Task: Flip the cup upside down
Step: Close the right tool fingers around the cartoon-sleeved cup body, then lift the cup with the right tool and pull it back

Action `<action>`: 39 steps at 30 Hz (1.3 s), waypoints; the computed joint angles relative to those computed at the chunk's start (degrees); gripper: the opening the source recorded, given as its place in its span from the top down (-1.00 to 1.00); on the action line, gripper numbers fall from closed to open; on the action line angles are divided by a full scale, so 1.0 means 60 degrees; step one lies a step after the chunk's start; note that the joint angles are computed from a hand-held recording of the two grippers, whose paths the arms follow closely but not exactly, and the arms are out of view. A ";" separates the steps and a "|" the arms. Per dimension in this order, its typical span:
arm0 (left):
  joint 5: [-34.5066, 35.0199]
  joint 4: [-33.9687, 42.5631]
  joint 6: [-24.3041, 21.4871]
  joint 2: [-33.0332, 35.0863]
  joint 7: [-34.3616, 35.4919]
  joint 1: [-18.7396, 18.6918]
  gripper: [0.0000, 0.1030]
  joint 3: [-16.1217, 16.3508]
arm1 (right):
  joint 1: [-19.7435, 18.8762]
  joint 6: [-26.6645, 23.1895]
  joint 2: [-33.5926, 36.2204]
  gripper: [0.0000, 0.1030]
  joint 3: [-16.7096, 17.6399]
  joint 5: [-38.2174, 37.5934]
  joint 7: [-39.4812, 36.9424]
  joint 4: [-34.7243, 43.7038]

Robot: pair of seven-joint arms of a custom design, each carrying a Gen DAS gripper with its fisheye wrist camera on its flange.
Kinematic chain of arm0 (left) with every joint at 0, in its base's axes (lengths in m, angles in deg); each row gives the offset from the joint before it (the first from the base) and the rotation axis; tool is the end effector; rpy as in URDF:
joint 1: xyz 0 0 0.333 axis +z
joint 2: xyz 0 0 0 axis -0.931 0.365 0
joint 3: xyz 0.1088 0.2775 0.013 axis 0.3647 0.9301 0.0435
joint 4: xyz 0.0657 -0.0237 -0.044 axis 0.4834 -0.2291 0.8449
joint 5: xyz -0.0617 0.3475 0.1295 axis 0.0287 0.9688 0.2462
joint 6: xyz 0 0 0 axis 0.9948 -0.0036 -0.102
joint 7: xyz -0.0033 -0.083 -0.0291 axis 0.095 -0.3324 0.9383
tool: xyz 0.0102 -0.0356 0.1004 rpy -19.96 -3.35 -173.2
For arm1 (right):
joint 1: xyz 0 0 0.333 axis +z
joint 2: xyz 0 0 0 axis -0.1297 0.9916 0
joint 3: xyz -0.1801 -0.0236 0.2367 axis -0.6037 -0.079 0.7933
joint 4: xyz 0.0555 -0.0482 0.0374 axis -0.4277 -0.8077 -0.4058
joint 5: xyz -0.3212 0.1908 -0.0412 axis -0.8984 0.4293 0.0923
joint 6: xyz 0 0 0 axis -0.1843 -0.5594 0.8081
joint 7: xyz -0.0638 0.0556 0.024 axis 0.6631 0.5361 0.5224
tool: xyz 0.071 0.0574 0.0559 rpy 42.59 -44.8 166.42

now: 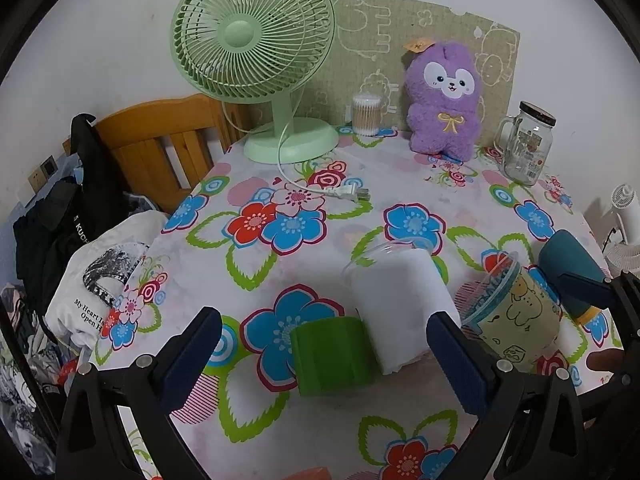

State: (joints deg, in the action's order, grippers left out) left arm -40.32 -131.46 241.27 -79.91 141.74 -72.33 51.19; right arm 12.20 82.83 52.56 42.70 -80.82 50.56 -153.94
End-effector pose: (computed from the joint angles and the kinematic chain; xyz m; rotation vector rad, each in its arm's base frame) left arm 0.6085 -0.1243 0.5011 -1.7747 1.7598 -0.6510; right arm 0.6189 0.2323 0.4963 -2.1358 1.3702 -0.5683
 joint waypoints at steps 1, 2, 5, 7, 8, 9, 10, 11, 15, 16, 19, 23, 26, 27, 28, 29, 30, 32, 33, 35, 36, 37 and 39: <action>-0.0022 0.0017 -0.0014 0.0022 0.0012 0.0004 -1.00 0.0000 | -0.0021 -0.0040 0.0050 -0.95 0.0023 0.0050 -0.0056 0.0060; -0.0026 0.0046 -0.0054 0.0047 0.0019 0.0000 -1.00 0.0001 | -0.0045 -0.0061 0.0095 -0.77 0.0045 0.0114 -0.0121 0.0104; 0.0054 0.0089 -0.0129 0.0092 -0.0014 -0.0022 -1.00 0.0021 | -0.0117 -0.0300 0.0219 -0.35 0.0115 0.0386 -0.0375 0.0268; 0.0080 0.0065 -0.0136 0.0071 -0.0031 -0.0018 -1.00 0.0031 | -0.0059 -0.0284 0.0217 -0.20 0.0048 0.0262 -0.0348 0.0262; -0.0123 0.0053 -0.0168 0.0051 0.0158 0.0025 -1.00 -0.0017 | -0.0058 -0.0286 0.0214 -0.11 0.0043 0.0258 -0.0370 0.0265; -0.0156 0.0044 -0.0147 0.0047 0.0190 0.0029 -1.00 -0.0020 | -0.0069 -0.0299 0.0207 -0.09 0.0053 0.0289 -0.0409 0.0272; -0.0190 0.0023 -0.0133 0.0029 0.0218 0.0035 -1.00 -0.0022 | -0.0101 -0.0320 0.0209 -0.08 0.0088 0.0378 -0.0489 0.0288; -0.0196 -0.0001 -0.0123 0.0009 0.0218 0.0034 -1.00 -0.0019 | -0.0141 -0.0326 0.0197 -0.07 0.0138 0.0504 -0.0601 0.0281; -0.0211 -0.0014 -0.0134 -0.0011 0.0226 0.0031 -1.00 -0.0015 | -0.0167 -0.0299 0.0173 -0.04 0.0189 0.0764 -0.0791 0.0251; -0.0236 -0.0025 -0.0143 -0.0027 0.0235 0.0037 -1.00 -0.0016 | -0.0153 -0.0295 0.0174 -0.04 0.0177 0.0768 -0.0784 0.0250; -0.0244 -0.0045 -0.0155 -0.0053 0.0244 0.0029 -1.00 -0.0027 | -0.0139 -0.0252 0.0138 -0.03 0.0164 0.0809 -0.0773 0.0208; -0.0368 -0.0250 -0.0100 -0.0247 0.0391 0.0043 -1.00 -0.0067 | -0.0092 -0.0068 -0.0097 -0.03 0.0116 0.0732 -0.0624 -0.0062; -0.0482 -0.0418 -0.0031 -0.0411 0.0544 0.0046 -1.00 -0.0109 | -0.0091 0.0082 -0.0365 -0.03 0.0090 0.0620 -0.0484 -0.0367; -0.0505 -0.0459 -0.0014 -0.0450 0.0590 0.0041 -1.00 -0.0121 | -0.0098 0.0122 -0.0467 -0.03 0.0084 0.0585 -0.0425 -0.0477; -0.0522 -0.0502 0.0005 -0.0491 0.0634 0.0037 -1.00 -0.0132 | -0.0091 0.0166 -0.0572 -0.03 0.0064 0.0505 -0.0323 -0.0599; -0.0513 -0.0580 0.0024 -0.0570 0.0666 0.0022 -1.00 -0.0146 | -0.0104 0.0205 -0.0657 -0.03 0.0069 0.0469 -0.0264 -0.0697; -0.0515 -0.0641 0.0046 -0.0622 0.0692 0.0017 -1.00 -0.0153 | -0.0124 0.0268 -0.0796 -0.03 0.0079 0.0461 -0.0207 -0.0856; -0.0519 -0.0815 0.0108 -0.0773 0.0747 -0.0005 -1.00 -0.0180 | -0.0149 0.0394 -0.1049 -0.03 0.0087 0.0359 -0.0044 -0.1153; -0.0536 -0.0881 0.0126 -0.0828 0.0781 -0.0012 -1.00 -0.0193 | -0.0163 0.0445 -0.1185 -0.03 0.0097 0.0305 0.0038 -0.1305; -0.0609 -0.1059 0.0165 -0.0972 0.0912 -0.0031 -1.00 -0.0225 | -0.0216 0.0591 -0.1529 -0.03 0.0128 0.0244 0.0212 -0.1706; -0.0654 -0.1205 0.0209 -0.1089 0.0994 -0.0045 -1.00 -0.0246 | -0.0259 0.0640 -0.1700 -0.03 0.0161 0.0264 0.0251 -0.1898; -0.0676 -0.1367 0.0247 -0.1219 0.1061 -0.0063 -1.00 -0.0266 | -0.0306 0.0690 -0.1856 -0.03 0.0195 0.0291 0.0260 -0.2081; -0.0762 -0.1635 0.0323 -0.1422 0.1226 -0.0090 -1.00 -0.0294 | -0.0372 0.0821 -0.2272 -0.03 0.0242 0.0083 0.0500 -0.2587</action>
